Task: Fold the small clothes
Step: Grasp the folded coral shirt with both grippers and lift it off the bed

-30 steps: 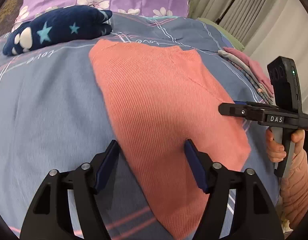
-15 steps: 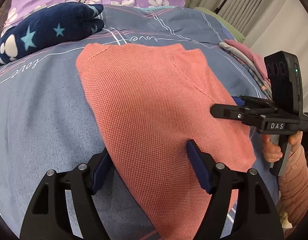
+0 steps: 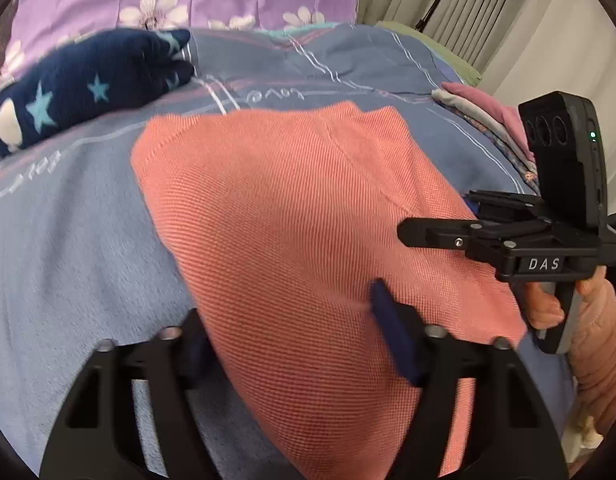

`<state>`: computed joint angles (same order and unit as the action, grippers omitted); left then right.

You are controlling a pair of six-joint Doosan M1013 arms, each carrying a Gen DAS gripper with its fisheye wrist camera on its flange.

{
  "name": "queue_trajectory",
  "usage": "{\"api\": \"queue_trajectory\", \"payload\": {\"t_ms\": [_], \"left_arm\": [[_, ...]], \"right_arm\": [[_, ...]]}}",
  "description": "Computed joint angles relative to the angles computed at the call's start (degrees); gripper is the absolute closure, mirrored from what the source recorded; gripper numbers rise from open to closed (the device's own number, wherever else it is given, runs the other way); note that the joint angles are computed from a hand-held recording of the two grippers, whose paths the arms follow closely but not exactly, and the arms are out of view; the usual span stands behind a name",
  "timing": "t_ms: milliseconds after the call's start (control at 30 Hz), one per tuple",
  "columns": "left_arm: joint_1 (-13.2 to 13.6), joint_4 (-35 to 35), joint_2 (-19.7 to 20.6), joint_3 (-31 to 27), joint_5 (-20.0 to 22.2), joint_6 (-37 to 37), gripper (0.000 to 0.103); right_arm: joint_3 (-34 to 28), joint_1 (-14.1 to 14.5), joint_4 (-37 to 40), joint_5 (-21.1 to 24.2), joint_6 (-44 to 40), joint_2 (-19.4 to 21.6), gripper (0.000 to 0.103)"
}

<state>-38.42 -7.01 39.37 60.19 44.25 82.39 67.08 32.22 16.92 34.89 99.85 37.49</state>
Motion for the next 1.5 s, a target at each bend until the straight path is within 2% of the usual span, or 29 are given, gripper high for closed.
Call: {"api": "queue_trajectory", "payload": {"t_ms": [67,100,167,233,300,400,567,633,800,967,1133,1300,1500], "left_arm": [[-1.1,6.1,-0.5,0.6,-1.5,-2.2,0.056],[-1.9,10.4,-0.9,1.0,-2.1,-3.8,0.064],[-2.9,15.6,-1.5,1.4,-2.9,-5.7,0.072],[-3.4,18.1,-2.5,2.3,-4.4,-6.6,0.076],[-4.0,20.3,-3.6,3.4,-6.1,-7.9,0.077],[-4.7,23.5,-5.3,4.9,-8.3,-9.7,0.077],[-6.6,28.6,-7.3,6.2,-11.3,-13.0,0.078],[-7.4,30.4,-7.9,6.4,-12.7,-14.1,0.078],[-9.2,33.7,-8.8,6.4,-15.2,-16.0,0.078],[-11.4,34.2,-8.0,3.8,-16.6,-13.4,0.078],[-13.1,30.2,-4.8,-2.2,-16.1,-6.6,0.078],[-14.2,25.8,-0.8,-9.7,-14.5,0.0,0.078],[-14.8,20.5,6.3,-23.1,-10.8,7.3,0.078]], "right_arm": [[0.2,0.5,-2.0,-1.0,1.1,-0.3,0.068],[0.4,1.1,-5.7,-1.7,3.4,-0.5,0.073],[0.7,2.3,-13.7,-2.9,7.7,-1.2,0.079],[1.6,3.1,-18.5,-4.6,10.5,-2.1,0.081],[3.2,3.6,-21.8,-7.2,13.5,-3.4,0.082],[5.8,4.7,-31.0,-10.3,20.9,-5.7,0.082],[10.4,6.9,-53.0,-13.2,37.8,-9.6,0.082],[12.2,8.1,-65.4,-12.0,47.6,-11.2,0.082],[16.8,9.0,-80.9,-11.0,64.3,-15.4,0.082],[21.2,9.7,-90.1,-6.6,73.9,-19.5,0.082],[24.5,9.9,-95.0,-1.0,78.9,-22.8,0.082],[26.9,8.9,-97.1,3.4,81.4,-25.3,0.083],[27.7,6.8,-98.6,8.2,81.6,-26.8,0.083]]}}
